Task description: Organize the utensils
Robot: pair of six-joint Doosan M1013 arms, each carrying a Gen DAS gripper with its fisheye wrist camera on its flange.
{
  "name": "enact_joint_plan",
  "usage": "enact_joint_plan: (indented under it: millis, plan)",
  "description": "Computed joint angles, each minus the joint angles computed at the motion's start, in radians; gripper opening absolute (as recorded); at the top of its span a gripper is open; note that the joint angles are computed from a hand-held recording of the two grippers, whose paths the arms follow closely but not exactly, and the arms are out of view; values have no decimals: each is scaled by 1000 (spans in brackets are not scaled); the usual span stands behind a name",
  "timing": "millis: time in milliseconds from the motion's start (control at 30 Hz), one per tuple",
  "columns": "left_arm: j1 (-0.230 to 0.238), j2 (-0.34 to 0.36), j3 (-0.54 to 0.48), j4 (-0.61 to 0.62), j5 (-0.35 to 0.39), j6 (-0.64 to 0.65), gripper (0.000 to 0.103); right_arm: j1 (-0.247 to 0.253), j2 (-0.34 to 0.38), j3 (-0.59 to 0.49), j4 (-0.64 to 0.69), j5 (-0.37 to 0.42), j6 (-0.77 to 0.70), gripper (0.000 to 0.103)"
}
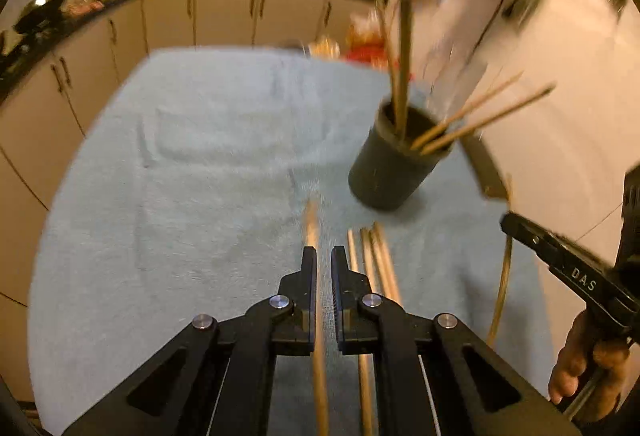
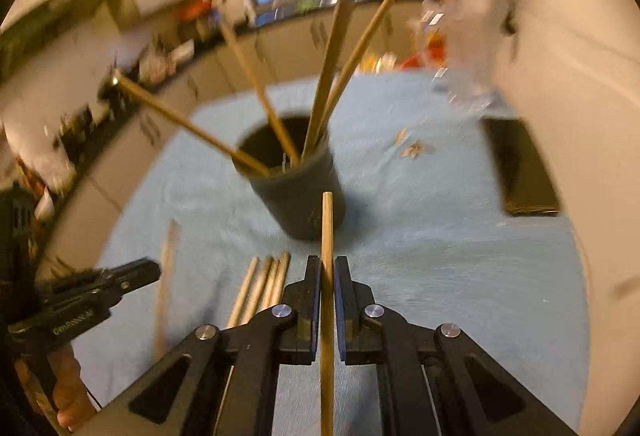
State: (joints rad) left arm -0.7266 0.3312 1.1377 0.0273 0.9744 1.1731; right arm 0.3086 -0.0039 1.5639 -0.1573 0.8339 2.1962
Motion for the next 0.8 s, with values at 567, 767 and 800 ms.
enact_joint_plan:
  millis: [567, 767, 800]
  plan:
    - [29, 85, -95, -51, 210, 82, 32, 147, -154, 109, -350, -53, 335, 8]
    - [29, 205, -238, -44, 354, 92, 32, 127, -159, 119, -324, -63, 333, 7]
    - [24, 221, -260, -27, 381, 97, 31, 125, -158, 119, -317, -67, 326, 7]
